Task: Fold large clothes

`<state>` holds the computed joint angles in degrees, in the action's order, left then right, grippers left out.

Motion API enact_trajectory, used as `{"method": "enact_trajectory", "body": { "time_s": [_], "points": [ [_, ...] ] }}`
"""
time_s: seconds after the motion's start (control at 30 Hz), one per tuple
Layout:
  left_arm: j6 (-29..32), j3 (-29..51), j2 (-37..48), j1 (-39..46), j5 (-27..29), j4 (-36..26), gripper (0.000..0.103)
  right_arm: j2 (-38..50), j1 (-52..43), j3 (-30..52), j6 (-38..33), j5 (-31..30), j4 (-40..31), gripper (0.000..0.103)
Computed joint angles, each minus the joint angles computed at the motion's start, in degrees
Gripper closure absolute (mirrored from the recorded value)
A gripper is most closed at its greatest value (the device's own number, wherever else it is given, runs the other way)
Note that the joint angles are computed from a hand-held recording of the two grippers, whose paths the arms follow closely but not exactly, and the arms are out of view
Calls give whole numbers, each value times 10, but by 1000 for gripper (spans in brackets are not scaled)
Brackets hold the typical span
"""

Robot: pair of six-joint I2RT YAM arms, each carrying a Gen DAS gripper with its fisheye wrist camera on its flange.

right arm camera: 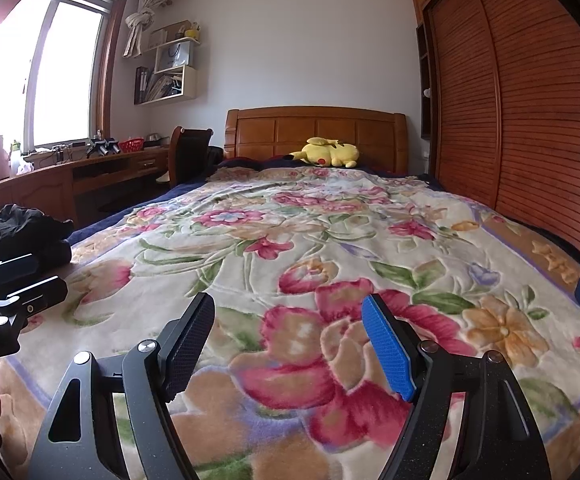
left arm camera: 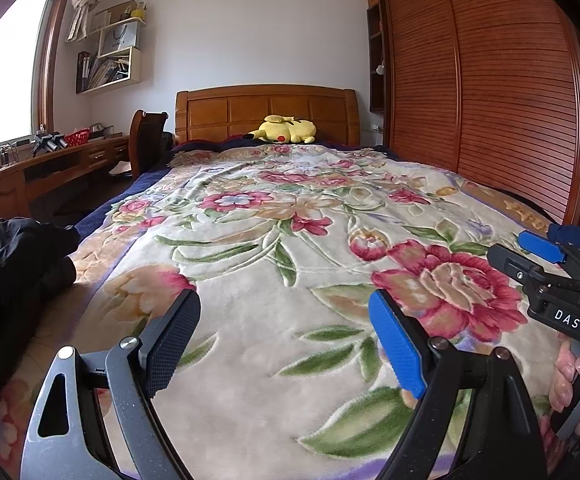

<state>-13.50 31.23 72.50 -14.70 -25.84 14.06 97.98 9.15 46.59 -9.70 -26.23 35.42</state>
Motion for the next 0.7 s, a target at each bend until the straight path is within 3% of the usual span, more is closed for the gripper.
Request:
{"method": "enact_trajectory", "body": {
  "time_s": [0.7],
  "points": [
    [0,-1,-1,1,0,2,16,1,3,-2,1,5,6,25]
  ]
}}
